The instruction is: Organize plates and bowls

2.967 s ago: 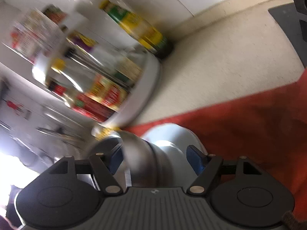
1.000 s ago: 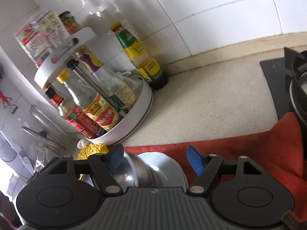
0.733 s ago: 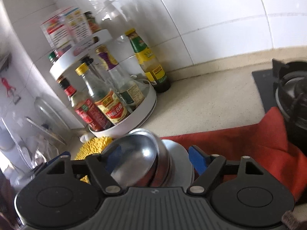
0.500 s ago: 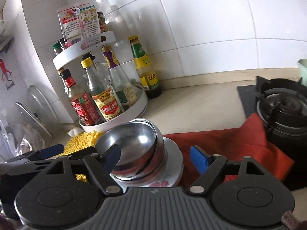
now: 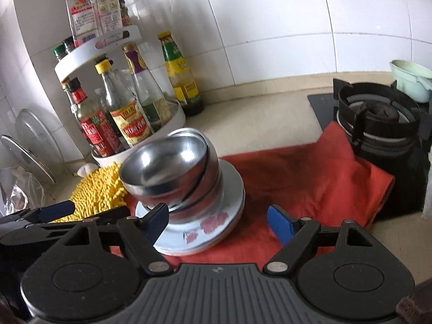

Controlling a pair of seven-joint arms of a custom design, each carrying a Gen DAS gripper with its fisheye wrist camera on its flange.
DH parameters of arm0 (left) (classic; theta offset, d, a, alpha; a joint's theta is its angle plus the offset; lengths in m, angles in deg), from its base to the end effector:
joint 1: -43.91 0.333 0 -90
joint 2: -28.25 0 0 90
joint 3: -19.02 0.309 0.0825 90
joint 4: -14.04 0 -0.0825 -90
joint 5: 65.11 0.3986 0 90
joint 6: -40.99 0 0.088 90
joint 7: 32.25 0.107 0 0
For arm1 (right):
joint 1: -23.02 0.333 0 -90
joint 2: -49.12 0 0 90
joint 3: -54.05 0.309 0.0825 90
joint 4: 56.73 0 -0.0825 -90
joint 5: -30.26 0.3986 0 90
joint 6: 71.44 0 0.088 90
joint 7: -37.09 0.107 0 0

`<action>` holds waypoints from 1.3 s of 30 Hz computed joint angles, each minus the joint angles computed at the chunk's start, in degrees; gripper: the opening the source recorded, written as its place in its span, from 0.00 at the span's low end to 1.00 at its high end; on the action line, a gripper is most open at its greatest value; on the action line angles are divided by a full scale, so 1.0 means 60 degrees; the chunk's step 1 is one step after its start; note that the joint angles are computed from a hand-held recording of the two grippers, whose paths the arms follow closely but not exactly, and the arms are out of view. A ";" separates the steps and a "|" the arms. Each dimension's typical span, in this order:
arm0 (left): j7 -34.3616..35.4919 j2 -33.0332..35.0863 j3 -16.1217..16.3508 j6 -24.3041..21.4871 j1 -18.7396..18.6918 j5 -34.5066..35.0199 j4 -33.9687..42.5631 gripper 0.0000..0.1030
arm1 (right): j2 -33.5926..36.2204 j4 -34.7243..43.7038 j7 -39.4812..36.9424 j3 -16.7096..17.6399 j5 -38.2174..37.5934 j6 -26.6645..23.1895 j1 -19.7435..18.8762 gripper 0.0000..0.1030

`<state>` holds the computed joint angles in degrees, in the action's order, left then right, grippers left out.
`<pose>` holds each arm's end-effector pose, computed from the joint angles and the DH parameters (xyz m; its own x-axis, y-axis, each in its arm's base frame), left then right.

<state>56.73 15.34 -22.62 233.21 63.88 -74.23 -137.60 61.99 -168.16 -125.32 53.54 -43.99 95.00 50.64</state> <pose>0.4491 -0.1622 0.3891 -0.2269 -0.9732 -0.0361 -0.6060 0.1701 -0.7771 0.5406 0.3424 0.4026 -0.0669 -0.9449 -0.3205 -0.6143 0.2921 -0.7330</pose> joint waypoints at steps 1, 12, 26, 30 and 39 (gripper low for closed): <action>0.0028 -0.0044 -0.0254 -0.0075 0.0237 -0.0041 0.0009 1.00 | 0.0020 -0.0012 -0.0158 0.0040 0.0211 0.0004 -0.0032 0.74; -0.1038 -0.0419 -0.1707 -0.0738 0.1892 0.0996 0.0176 1.00 | 0.0150 -0.0132 -0.1366 -0.0044 0.1670 0.0045 0.0135 0.74; -0.2418 -0.0617 -0.1375 -0.1237 0.1769 0.2565 0.0180 1.00 | 0.0054 -0.0356 -0.2089 -0.0148 0.2502 0.0080 0.0237 0.75; -0.2820 -0.0647 -0.1210 -0.1421 0.1658 0.2980 0.0171 0.99 | 0.0064 -0.0404 -0.2460 -0.0123 0.2869 0.0103 0.0238 0.75; -0.3611 -0.0602 -0.0572 -0.1660 0.1205 0.3890 0.0161 0.99 | 0.0084 -0.0468 -0.3114 -0.0151 0.3480 0.0199 0.0292 0.75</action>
<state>35.07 11.73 -26.06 223.25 71.11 -50.89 -136.64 62.50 -170.97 -144.00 52.64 -23.11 96.20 52.40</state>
